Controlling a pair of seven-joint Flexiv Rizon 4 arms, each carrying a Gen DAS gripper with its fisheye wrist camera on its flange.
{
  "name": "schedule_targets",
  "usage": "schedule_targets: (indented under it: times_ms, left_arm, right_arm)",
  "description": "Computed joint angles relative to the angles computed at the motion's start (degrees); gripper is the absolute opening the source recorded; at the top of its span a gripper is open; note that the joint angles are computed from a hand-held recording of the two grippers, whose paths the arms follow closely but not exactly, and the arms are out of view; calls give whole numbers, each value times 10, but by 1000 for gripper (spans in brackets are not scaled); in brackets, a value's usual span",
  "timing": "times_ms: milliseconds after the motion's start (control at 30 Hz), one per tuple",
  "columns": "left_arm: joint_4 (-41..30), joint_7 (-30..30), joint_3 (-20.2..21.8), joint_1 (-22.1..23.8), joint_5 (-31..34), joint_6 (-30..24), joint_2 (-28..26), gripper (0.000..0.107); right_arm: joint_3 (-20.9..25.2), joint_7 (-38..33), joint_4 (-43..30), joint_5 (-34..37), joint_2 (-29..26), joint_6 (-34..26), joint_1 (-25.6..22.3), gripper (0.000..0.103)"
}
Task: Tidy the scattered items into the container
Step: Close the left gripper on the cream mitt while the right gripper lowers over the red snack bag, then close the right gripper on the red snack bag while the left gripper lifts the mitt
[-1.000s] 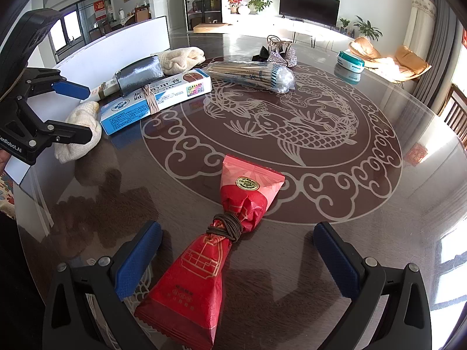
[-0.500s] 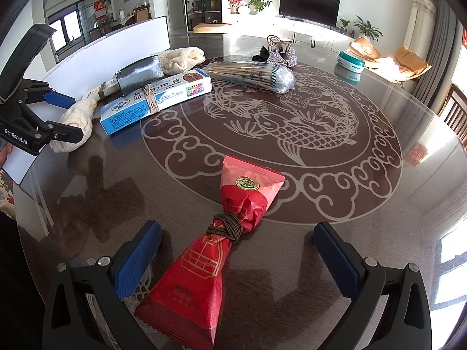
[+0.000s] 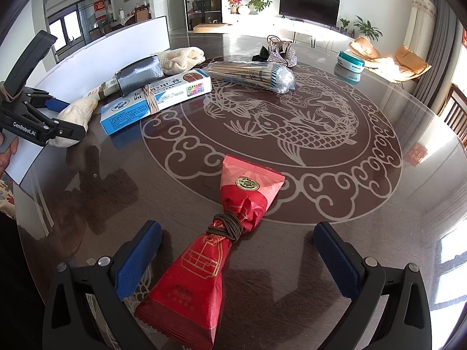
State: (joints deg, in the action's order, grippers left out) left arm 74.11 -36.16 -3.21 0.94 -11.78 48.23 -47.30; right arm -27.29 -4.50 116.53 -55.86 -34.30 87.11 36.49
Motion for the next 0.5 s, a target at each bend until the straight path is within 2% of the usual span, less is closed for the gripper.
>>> schedule_targets:
  times_ms: [33,67,100,133,200,233,300,400,433,500]
  left_arm:
    - [7,8,-5,4,-3,8,2,90]
    - [15,18,-14,11,-11,14,4,84]
    - [21,29,-24,19,-23,17,6,73]
    - [25,36,-32,28,-37,17,7,71]
    - [34,44,-45,41,-65,22,9,55]
    - [39,52,-53,47,-78,14,11,51]
    - [69,101,-71,59,-93,14,26,52]
    - [143,203,-88,61,-98,80,56,52]
    - [154,219,-88,57,-99,94,59,53]
    - [153,213,-76,47,-103,91,59,58]
  right_arm:
    - [0,0,0,0,0,0,0,103]
    - [0,0,0,0,0,0,0,103]
    - [0,0,0,0,0,0,0,103]
    - [0,1,0,-1,0,0,0,103]
    - [0,1,0,-1,0,0,0,103]
    - [0,1,0,-1,0,0,0,103]
    - [0,1,0,-1,0,0,0,103]
    - [0,1,0,-2,0,0,-1,103]
    - [1,1,0,-2,0,0,-1,103]
    - [1,2,0,-2,0,-1,-1,103]
